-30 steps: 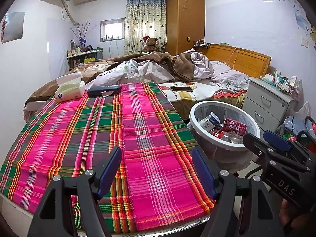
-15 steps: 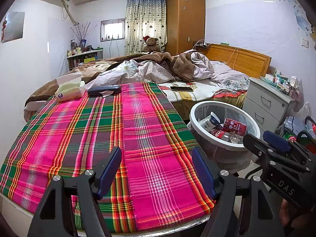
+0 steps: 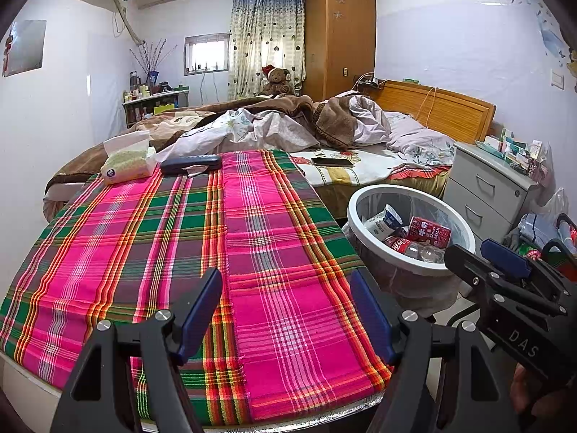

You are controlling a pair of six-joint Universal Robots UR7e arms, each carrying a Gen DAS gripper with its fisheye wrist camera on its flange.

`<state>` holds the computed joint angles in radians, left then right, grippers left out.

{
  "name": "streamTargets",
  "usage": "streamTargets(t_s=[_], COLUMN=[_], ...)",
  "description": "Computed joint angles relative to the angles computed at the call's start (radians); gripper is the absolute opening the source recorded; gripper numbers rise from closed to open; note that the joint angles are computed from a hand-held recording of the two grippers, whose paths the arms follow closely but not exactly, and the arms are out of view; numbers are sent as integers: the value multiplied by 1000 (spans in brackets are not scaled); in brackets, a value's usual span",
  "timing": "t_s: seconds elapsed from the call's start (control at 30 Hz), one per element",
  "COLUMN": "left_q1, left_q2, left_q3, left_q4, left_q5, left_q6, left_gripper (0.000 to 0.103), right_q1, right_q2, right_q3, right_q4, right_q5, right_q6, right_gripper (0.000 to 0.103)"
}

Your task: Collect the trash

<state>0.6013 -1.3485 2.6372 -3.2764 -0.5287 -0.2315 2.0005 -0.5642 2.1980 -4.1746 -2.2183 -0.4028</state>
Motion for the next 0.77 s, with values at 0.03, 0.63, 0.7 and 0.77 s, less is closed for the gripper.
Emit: streamTargets(t_s=[0.03,0.63,0.7,0.77], left_q1=[0,-4,-3,-1], left_q2=[-1,3,1,-2], left_q3=[0,-2,-2,-3], left_q4=[2,-3,7,15], left_q5=[1,-1,1,0], left_q6=[-1,-1,-9,-14], left_gripper=[75,75,75,75], right_q1=[0,4,4,4], right_q2=[0,4,4,4], right_q3=[1,-2,-2,-1], right_q4=[-1,-2,-2,-1], right_q5=[1,-2,-3,-4], right_q6=[-1,2,1,2], right_gripper=[62,62,62,62])
